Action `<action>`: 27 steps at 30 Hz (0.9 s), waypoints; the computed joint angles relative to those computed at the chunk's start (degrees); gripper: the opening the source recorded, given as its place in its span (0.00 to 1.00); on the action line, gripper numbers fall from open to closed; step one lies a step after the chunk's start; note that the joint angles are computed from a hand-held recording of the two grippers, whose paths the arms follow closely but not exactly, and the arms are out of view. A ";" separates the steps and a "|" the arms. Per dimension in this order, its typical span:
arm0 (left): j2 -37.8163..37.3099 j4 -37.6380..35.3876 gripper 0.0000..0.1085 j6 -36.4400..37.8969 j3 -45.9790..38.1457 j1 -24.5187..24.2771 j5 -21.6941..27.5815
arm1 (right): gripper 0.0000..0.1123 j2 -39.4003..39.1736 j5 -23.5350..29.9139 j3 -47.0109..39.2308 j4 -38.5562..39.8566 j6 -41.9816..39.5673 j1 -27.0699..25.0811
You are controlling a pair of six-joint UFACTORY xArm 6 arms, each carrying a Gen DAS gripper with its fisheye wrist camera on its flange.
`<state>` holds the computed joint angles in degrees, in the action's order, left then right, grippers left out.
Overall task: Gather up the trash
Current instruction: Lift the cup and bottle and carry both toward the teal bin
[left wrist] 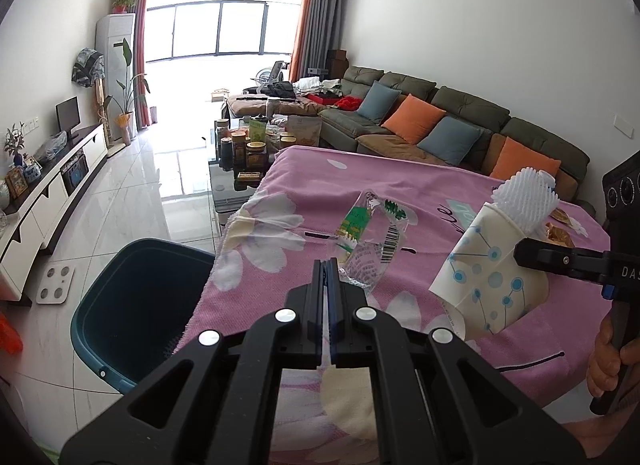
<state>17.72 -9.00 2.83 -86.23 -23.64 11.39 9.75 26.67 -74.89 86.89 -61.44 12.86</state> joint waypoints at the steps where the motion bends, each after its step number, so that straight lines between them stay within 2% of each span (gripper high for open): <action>1: -0.12 0.57 0.02 -0.59 0.17 0.19 -0.13 | 0.02 0.27 0.16 -0.34 -0.17 -0.02 0.06; 27: -2.98 16.35 0.02 -17.31 3.83 6.07 -1.34 | 0.02 11.55 6.51 -15.51 -8.22 8.44 2.35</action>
